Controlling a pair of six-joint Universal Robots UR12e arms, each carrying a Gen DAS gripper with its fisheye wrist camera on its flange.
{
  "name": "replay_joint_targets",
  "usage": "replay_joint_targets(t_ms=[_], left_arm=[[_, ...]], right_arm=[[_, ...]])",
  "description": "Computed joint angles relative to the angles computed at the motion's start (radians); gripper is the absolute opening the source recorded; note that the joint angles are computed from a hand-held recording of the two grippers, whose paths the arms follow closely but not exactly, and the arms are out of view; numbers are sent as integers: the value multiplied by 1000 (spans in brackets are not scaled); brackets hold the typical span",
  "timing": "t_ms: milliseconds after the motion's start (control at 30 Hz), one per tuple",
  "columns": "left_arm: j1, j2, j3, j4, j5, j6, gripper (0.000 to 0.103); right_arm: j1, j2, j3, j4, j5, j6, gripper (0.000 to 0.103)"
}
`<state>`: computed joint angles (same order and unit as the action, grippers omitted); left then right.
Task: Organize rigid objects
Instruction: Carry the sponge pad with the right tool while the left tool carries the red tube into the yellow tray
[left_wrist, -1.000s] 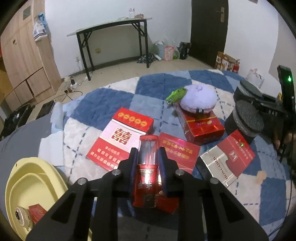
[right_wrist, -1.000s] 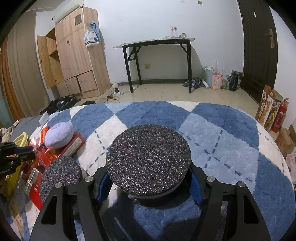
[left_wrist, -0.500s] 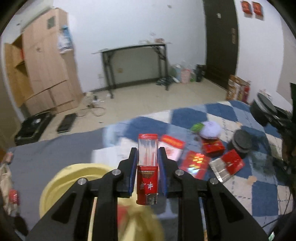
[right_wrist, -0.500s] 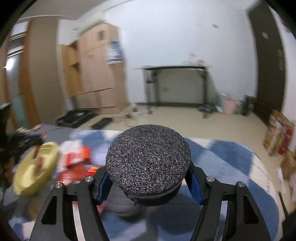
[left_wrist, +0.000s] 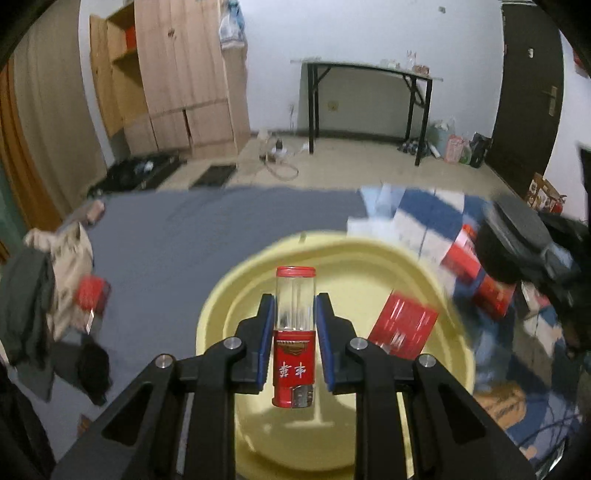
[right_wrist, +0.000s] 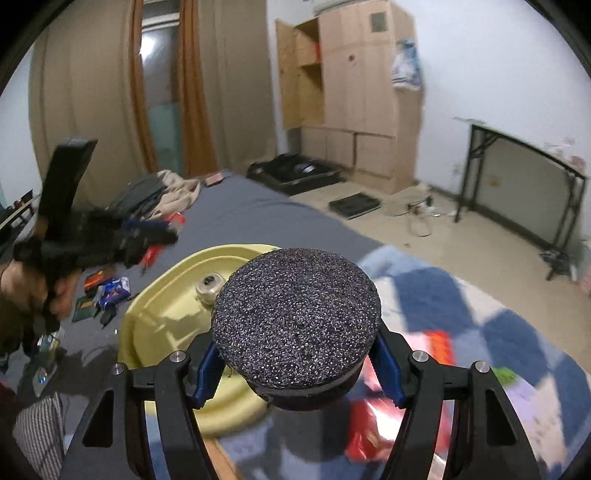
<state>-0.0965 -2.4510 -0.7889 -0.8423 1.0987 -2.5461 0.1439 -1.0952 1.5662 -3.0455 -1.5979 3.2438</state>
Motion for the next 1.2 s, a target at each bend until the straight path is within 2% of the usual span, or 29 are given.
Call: replay_joint_targets(t_ms=[67,133,300,467,567,667,733,800,867,967,1033,1067,1133,1200], left_arm=[[2,-4,-8,-31,9,12,24],[3,-13,-1,-99,13,47,24],[1,-37,15,-171,20,71,24],[-4,-47,18,-176,18,81,24],[-8,-53,22,-187,37,80,24],[-12,-60,27,-189,47,65,24],[-12,-60,25,-180,45,64,24],[-12,-56,17,-159,51,70,31],[-3,-35,-24,-101,28,38,70],[12,7,-101,51,-46,-47,94],[10,38,-150,140,-102,-44,103],[6,53,-171,153,-128,-19,103],[-15,76,-186,116,-173,83,103],[-36,82,-185,85,-191,155,103]], right_arm=[[0,41,-64,44,36,7,68],[1,86,-133,110,76,0,68],[19,190,-304,321,65,-45,68],[31,266,-430,454,32,-61,68],[35,312,-511,495,14,-71,68],[35,310,-517,531,-11,-81,70],[36,309,-521,555,-14,-80,77],[38,302,-505,504,-19,-77,87],[36,272,-448,399,-14,-60,92],[23,194,-323,214,9,9,103],[20,135,-231,98,-31,43,103],[18,102,-182,55,-64,55,103],[10,31,-72,-41,-113,60,103],[8,-20,9,-95,-192,63,103]])
